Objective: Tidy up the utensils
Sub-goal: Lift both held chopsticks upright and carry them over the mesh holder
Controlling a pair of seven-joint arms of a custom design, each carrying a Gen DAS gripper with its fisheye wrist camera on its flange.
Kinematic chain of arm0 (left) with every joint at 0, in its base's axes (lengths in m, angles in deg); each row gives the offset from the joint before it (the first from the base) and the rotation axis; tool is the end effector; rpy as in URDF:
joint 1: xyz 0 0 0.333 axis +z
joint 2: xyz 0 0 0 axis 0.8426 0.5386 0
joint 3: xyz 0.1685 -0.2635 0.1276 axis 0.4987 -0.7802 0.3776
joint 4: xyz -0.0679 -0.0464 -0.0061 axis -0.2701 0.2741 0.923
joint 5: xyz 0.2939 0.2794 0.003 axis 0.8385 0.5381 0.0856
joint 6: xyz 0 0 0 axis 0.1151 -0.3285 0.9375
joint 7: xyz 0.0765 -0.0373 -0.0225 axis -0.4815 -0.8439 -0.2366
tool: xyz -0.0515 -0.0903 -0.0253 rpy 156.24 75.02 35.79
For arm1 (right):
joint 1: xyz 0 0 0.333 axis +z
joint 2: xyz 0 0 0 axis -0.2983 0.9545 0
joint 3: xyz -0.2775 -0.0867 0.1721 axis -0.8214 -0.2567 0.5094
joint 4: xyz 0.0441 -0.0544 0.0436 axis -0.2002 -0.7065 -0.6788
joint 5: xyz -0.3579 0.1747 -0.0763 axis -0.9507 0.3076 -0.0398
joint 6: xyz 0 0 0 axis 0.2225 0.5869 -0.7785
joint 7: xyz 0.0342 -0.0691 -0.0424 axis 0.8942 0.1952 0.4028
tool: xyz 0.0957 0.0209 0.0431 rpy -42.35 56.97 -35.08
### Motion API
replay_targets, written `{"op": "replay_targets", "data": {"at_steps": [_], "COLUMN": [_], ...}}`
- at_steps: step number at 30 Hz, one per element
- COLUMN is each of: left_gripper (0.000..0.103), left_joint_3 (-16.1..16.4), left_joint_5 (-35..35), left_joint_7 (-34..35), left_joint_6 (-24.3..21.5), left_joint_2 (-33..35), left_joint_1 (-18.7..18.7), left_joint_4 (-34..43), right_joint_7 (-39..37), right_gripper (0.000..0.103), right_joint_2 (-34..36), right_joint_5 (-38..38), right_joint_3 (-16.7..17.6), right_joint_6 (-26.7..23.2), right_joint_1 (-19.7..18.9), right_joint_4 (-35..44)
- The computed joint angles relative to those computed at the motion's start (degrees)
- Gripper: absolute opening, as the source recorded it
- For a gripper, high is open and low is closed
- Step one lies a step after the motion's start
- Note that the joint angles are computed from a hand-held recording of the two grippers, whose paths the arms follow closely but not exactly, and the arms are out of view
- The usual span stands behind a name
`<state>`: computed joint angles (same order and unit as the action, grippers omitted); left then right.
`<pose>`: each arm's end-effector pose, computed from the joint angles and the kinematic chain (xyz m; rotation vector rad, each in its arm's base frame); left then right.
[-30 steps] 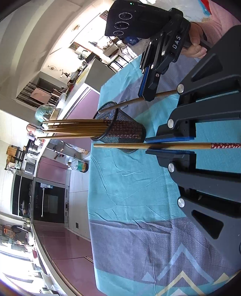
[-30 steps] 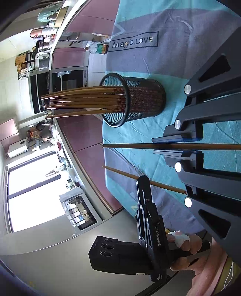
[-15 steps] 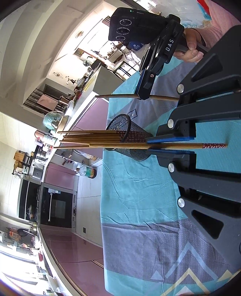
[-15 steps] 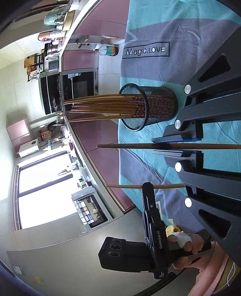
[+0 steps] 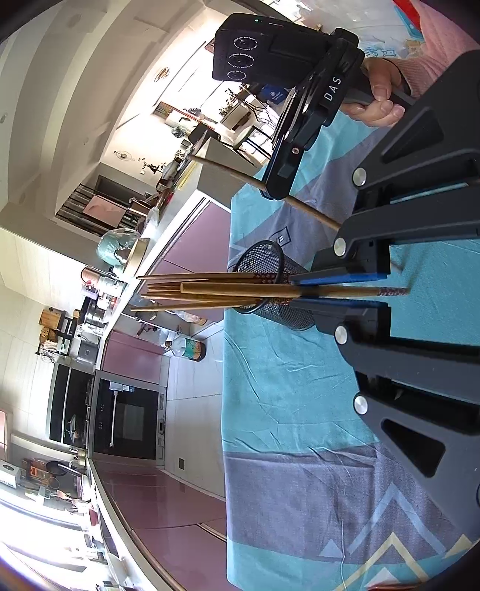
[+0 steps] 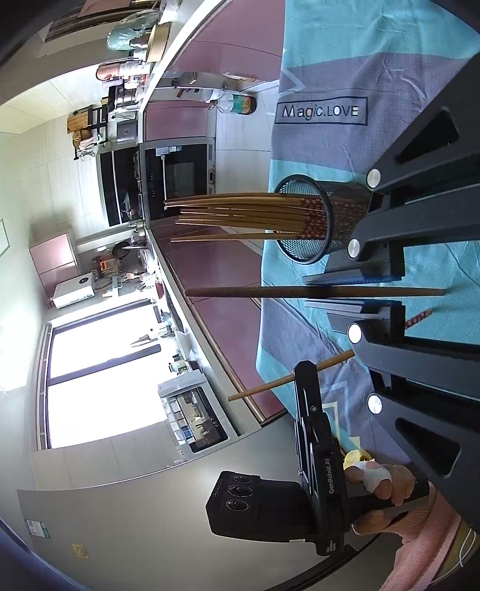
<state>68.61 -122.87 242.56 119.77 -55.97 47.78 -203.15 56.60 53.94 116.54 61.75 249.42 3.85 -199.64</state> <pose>0.5745 -0.2562 0.3996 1.0868 -2.5288 1.5080 0.4227 0.1756 0.4155 -1.4038 1.5549 -0.6447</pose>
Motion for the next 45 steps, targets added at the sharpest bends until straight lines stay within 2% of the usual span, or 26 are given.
{"op": "replay_targets", "data": {"at_steps": [24, 45], "left_gripper": [0.007, 0.007], "left_joint_3": [0.13, 0.75], "left_joint_5": [-1.33, -4.39], "left_joint_7": [1.48, 5.83], "left_joint_6": [-0.83, -0.68], "left_joint_2": [-1.11, -3.28], "left_joint_1": [-0.55, -1.15], "left_joint_4": [1.77, 0.97], "right_joint_7": [-6.53, -6.99], "right_gripper": [0.005, 0.005], "right_joint_2": [-1.73, -2.51], "right_joint_5": [2.48, 0.90], "right_joint_3": [0.36, -0.53], "right_joint_6": [0.22, 1.06], "right_joint_1": [-1.97, -2.99], "right_joint_4": [1.87, 1.88]}}
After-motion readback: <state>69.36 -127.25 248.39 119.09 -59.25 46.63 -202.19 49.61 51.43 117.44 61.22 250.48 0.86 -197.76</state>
